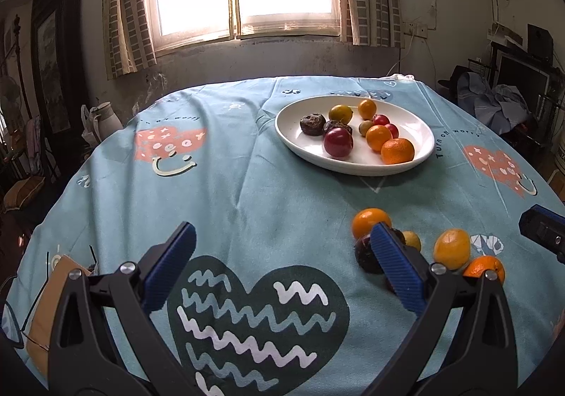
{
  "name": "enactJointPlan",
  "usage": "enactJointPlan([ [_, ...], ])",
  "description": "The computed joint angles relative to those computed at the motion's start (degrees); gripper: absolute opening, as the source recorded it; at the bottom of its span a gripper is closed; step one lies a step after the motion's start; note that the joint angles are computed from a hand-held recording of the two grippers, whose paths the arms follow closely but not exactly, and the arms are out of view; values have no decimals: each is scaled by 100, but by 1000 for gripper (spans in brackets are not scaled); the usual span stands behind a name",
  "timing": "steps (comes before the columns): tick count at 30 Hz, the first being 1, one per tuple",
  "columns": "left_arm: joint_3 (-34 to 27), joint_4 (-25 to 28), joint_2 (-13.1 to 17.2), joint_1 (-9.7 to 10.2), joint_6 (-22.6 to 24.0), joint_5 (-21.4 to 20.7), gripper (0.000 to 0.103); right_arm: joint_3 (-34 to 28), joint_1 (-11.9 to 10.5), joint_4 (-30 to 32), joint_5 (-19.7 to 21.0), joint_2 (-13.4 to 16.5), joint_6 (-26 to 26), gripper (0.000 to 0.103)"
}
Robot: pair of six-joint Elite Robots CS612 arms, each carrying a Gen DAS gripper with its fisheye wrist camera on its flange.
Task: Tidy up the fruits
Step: 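Move both open tools back toward the remaining fruits on the cloth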
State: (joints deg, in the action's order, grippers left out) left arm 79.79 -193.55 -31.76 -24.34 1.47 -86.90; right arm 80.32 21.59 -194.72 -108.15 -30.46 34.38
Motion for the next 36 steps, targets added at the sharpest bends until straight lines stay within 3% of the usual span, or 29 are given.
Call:
enactJointPlan([
  [20, 3, 35, 1, -5, 3, 15, 101, 46, 25, 361, 145, -47, -146, 77],
  [28, -19, 68, 24, -6, 39, 20, 101, 197, -19, 649, 598, -146, -193, 77],
  [36, -31, 135, 29, -18, 93, 75, 101, 33, 6, 1094, 714, -123, -473, 75],
])
